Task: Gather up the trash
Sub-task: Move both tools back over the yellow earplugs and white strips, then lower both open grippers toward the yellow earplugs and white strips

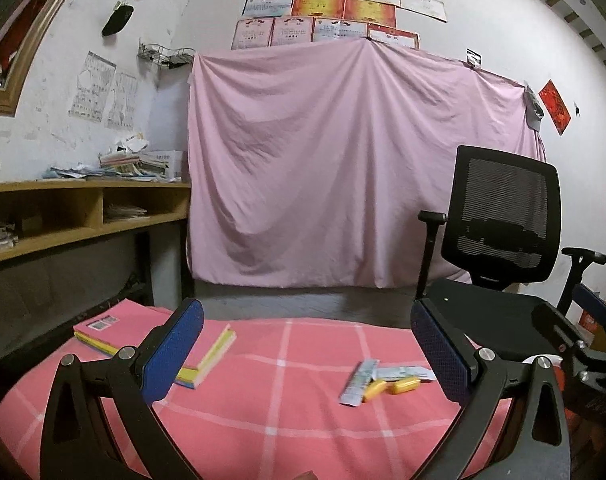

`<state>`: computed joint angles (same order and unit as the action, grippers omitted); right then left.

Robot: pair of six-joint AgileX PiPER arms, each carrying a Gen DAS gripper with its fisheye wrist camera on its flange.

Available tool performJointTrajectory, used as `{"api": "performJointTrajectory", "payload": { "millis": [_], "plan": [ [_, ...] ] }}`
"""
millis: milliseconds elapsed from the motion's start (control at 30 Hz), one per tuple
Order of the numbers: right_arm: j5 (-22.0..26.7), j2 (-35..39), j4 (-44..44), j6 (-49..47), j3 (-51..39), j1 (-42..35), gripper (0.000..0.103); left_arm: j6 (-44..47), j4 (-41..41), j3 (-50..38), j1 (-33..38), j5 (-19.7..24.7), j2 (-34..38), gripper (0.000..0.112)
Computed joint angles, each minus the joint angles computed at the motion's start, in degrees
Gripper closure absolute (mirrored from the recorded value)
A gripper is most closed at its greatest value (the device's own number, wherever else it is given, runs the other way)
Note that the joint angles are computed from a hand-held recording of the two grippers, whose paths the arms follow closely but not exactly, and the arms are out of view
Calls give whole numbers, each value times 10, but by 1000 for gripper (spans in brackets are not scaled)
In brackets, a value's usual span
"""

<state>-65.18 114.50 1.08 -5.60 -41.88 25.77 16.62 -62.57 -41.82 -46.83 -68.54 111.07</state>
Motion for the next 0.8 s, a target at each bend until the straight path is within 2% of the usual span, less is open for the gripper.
{"api": "performJointTrajectory", "payload": {
  "millis": [200,333,433,500,600,633,700,800],
  "plan": [
    [57,16,-25,-3,-43,5,0,-4,49,14,38,20,7,11],
    [138,25,-38,19,-89,4,0,15,82,4,67,63,11,11],
    [215,32,-64,42,-127,0,3,25,110,-11,94,121,16,11],
    [264,38,-88,64,-153,-2,17,25,120,-23,109,157,19,11],
    [320,46,-129,104,-181,-6,23,8,159,-43,141,227,25,13],
    [346,51,-146,123,-195,-8,26,2,171,-50,150,249,27,16],
    [379,57,-183,160,-214,-11,39,-13,207,-70,174,303,31,22],
    [415,67,-248,225,-238,-14,41,-59,276,-104,208,389,40,35]
  ]
}}
